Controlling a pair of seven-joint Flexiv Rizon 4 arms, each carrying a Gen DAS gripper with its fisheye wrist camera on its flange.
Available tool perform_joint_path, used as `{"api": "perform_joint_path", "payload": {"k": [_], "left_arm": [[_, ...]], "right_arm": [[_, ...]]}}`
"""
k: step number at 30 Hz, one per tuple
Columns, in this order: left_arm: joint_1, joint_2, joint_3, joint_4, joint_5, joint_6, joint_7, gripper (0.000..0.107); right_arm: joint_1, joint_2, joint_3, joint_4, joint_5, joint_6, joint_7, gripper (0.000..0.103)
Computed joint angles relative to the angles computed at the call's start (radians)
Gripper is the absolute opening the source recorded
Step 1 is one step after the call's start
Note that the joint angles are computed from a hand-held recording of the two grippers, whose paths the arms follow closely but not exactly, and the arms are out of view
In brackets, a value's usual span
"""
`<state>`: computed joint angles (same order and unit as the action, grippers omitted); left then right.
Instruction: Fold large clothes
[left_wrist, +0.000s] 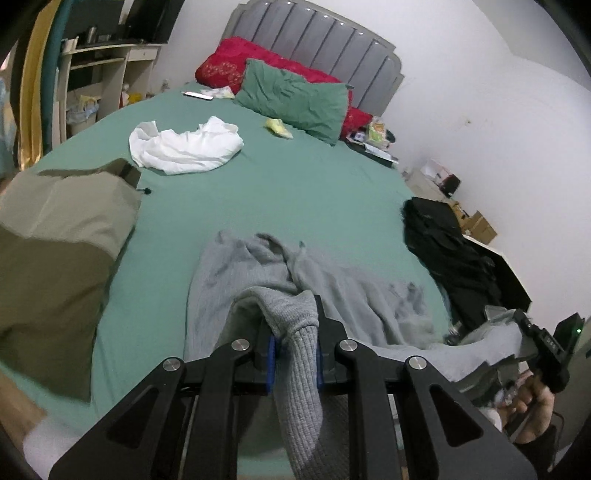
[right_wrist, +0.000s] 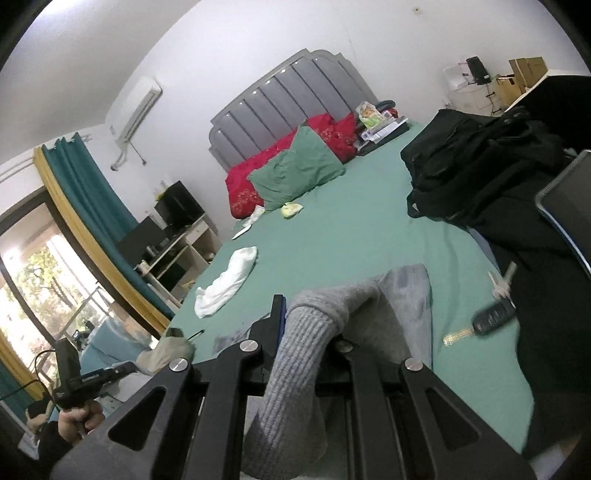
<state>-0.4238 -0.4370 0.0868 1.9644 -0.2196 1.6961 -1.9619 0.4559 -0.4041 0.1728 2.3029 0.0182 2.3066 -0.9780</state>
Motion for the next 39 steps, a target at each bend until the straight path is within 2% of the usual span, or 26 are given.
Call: {"api": "perform_joint_path", "payload": {"k": [4,7,9,10,11,12,13,15,17,19,20,21,22,23,24,25,26,28,29,31,32,33,34,35,36,39], "left_arm": [[0.099,-0.093,-0.079,-0.135,-0.008,-0.025,0.054,0.017],[0.087,-0.19,-0.031,-0.287,-0.016,-0.096,0.073,0.017],[0.089,-0.256,-0.014,-0.388,0.002,-0.146,0.088,0.019],[0.065,-0.313,0.029,-0.469,-0.013,-0.187,0.127,0.019],[0.066,-0.344,0.043,-0.52,0.028,-0.219,0.105,0.023],[0.073,-0.397,0.051,-0.598,0.037,-0.269,0.115,0.025],[0.096,-0.434,0.032,-0.653,0.038,-0.317,0.127,0.026],[0.133,-0.484,-0.002,-0.718,0.031,-0.376,0.126,0.032],[0.157,-0.499,-0.025,-0.723,0.03,-0.387,0.112,0.036],[0.19,-0.478,-0.076,-0.658,0.027,-0.31,0.114,0.041],[0.204,-0.463,-0.096,-0.616,0.022,-0.253,0.113,0.046],[0.218,-0.454,-0.117,-0.588,0.014,-0.209,0.113,0.055],[0.244,-0.435,-0.155,-0.531,-0.005,-0.126,0.094,0.065],[0.248,-0.427,-0.161,-0.507,-0.031,-0.091,0.085,0.083],[0.236,-0.405,-0.138,-0.467,-0.061,-0.05,0.041,0.086],[0.233,-0.379,-0.128,-0.424,-0.085,-0.003,0.005,0.086],[0.219,-0.364,-0.109,-0.405,-0.097,0.016,-0.01,0.086],[0.163,-0.324,-0.034,-0.37,-0.099,0.025,-0.01,0.086],[0.156,-0.307,-0.032,-0.361,-0.085,0.012,0.014,0.086],[0.184,-0.28,-0.093,-0.353,-0.043,-0.039,0.088,0.086],[0.204,-0.273,-0.13,-0.355,-0.028,-0.068,0.127,0.086],[0.213,-0.272,-0.171,-0.371,-0.017,-0.141,0.217,0.086],[0.211,-0.275,-0.179,-0.391,0.018,-0.194,0.241,0.086],[0.181,-0.288,-0.156,-0.433,0.06,-0.271,0.266,0.086],[0.143,-0.31,-0.119,-0.479,0.061,-0.326,0.29,0.086],[0.067,-0.41,-0.04,-0.656,0.124,-0.534,0.298,0.086]], "right_arm": [[-0.052,-0.094,-0.017,-0.135,-0.097,-0.065,0.033,0.01],[-0.105,-0.176,-0.012,-0.25,-0.184,-0.13,0.077,0.011],[-0.054,-0.216,-0.078,-0.328,-0.156,-0.214,0.061,0.011],[0.01,-0.237,-0.144,-0.366,-0.11,-0.253,0.033,0.013],[0.059,-0.259,-0.21,-0.391,-0.112,-0.275,0.034,0.015],[0.113,-0.294,-0.267,-0.445,-0.062,-0.348,-0.031,0.018],[0.138,-0.323,-0.303,-0.483,-0.056,-0.411,-0.03,0.02],[0.136,-0.37,-0.312,-0.532,-0.056,-0.479,-0.008,0.03],[0.13,-0.398,-0.312,-0.53,-0.049,-0.46,0.008,0.038],[0.175,-0.398,-0.361,-0.497,-0.007,-0.422,0.02,0.063],[0.225,-0.391,-0.418,-0.477,0.029,-0.414,0.023,0.092],[0.276,-0.382,-0.478,-0.45,0.065,-0.386,0.018,0.103],[0.321,-0.385,-0.531,-0.44,0.101,-0.355,0.002,0.103],[0.357,-0.375,-0.558,-0.43,0.183,-0.33,-0.079,0.103],[0.364,-0.359,-0.563,-0.409,0.201,-0.304,-0.117,0.103],[0.344,-0.336,-0.548,-0.379,0.153,-0.274,-0.108,0.103],[0.295,-0.322,-0.519,-0.365,0.039,-0.25,-0.044,0.103],[0.156,-0.29,-0.422,-0.313,-0.245,-0.164,0.068,0.103],[0.086,-0.284,-0.38,-0.3,-0.4,-0.123,0.114,0.103],[-0.039,-0.288,-0.31,-0.302,-0.691,-0.046,0.172,0.103],[-0.071,-0.288,-0.311,-0.312,-0.844,-0.027,0.214,0.103],[-0.077,-0.283,-0.33,-0.323,-0.982,-0.021,0.239,0.103],[-0.054,-0.273,-0.359,-0.321,-1.055,-0.038,0.231,0.103],[-0.004,-0.26,-0.407,-0.307,-1.063,-0.062,0.203,0.103],[0.066,-0.24,-0.453,-0.274,-1.006,-0.124,0.126,0.103],[0.275,-0.234,-0.507,-0.25,-0.558,-0.46,-0.196,0.103]]}}
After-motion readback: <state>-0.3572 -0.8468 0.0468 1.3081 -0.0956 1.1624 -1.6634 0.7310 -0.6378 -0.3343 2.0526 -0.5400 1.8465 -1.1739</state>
